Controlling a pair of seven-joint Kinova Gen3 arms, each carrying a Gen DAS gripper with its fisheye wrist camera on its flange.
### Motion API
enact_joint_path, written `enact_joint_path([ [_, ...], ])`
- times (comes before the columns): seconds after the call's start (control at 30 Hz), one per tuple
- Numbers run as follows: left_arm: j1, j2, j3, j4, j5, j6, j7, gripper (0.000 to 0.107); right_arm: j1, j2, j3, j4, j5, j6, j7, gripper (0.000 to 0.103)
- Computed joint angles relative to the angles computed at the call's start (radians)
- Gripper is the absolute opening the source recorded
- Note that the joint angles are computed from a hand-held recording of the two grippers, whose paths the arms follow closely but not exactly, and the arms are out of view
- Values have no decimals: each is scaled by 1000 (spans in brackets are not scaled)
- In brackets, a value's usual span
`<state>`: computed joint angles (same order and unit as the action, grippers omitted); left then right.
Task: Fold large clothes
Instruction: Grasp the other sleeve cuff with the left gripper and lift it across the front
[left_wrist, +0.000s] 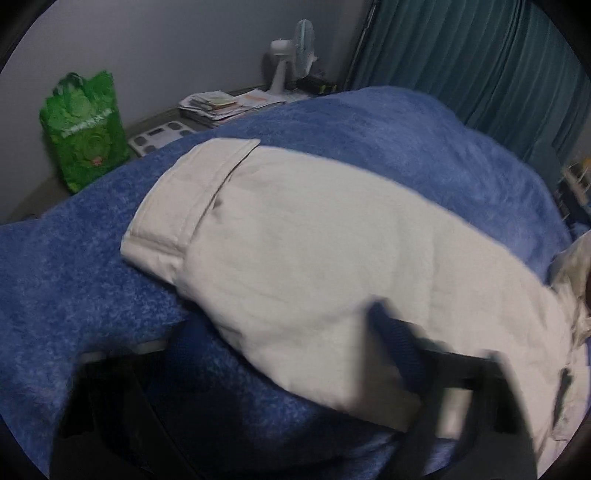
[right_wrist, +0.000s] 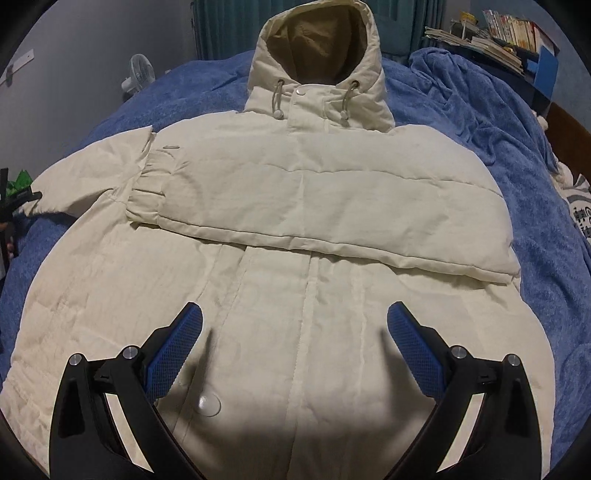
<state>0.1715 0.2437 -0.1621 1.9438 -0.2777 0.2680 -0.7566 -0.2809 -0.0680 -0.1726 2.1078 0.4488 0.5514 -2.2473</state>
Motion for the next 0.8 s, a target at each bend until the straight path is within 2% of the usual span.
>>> enact_joint_path([
  [0.07,-4,-28,12,32,-81,-54,75,11,-2,-3,-5,1,10,3,-7,97],
  [0.1,21,-42,-5,35,-122,-57,94,7,-3,-7,-3,2,2,3,2,97],
  [0.23,203,-109,-110,19,-285,8,187,5,3,-37,3,7,-40,-4,44,97],
  [0.37,375,-191,-128,-24,-447,125,273,5,20,-91,-12,19,-50,-3,56,97],
  [0.47,405,-238,-26,-55,-556,187,358,5,48,-128,-44,26,-24,9,42,97],
  [0.57,430,-255,88,-111,-588,253,365,5,76,-166,-43,33,-30,16,49,96],
  [0.67,465,-228,199,-202,-602,310,351,5,109,-200,-15,37,-70,14,84,97],
  [0.8,481,-164,312,-319,-617,331,320,5,152,-237,27,41,-128,7,142,96],
])
